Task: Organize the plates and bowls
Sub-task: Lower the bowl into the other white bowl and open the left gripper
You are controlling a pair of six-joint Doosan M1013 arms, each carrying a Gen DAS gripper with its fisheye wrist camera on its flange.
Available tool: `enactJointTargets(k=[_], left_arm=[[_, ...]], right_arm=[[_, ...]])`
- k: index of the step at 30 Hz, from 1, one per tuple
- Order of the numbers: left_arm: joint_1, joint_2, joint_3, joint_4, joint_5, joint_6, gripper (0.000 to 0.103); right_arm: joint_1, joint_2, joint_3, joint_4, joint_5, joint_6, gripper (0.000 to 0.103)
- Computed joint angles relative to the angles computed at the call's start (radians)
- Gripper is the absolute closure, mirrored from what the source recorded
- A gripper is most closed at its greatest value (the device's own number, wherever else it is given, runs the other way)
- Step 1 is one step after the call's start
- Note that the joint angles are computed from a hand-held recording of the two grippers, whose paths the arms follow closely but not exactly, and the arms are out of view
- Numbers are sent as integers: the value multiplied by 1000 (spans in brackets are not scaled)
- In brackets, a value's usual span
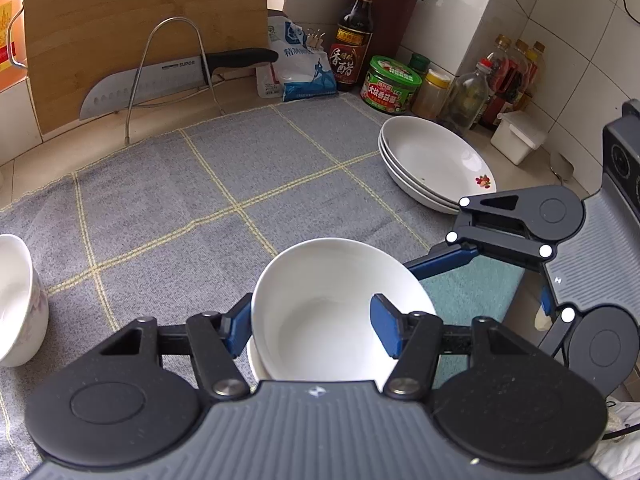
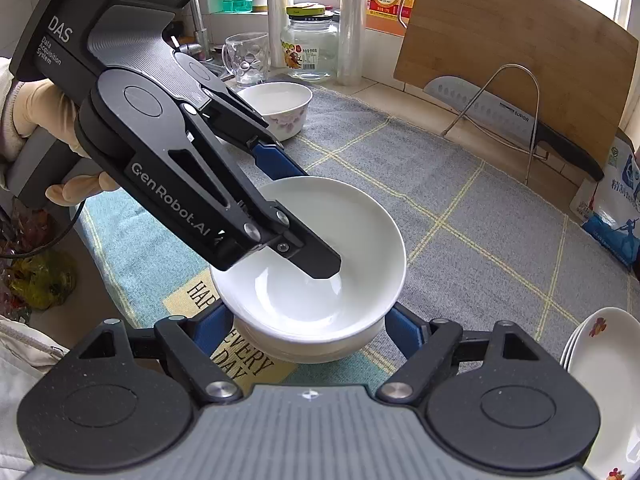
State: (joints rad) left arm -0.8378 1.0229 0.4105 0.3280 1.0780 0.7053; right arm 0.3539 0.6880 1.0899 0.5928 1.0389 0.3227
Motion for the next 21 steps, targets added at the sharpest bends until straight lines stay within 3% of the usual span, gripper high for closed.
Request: enactJointTargets(k=[21], left_arm=[[-3, 6, 1, 5, 1, 38, 43]], right_arm=[[4, 2, -2, -29, -1, 13, 17]])
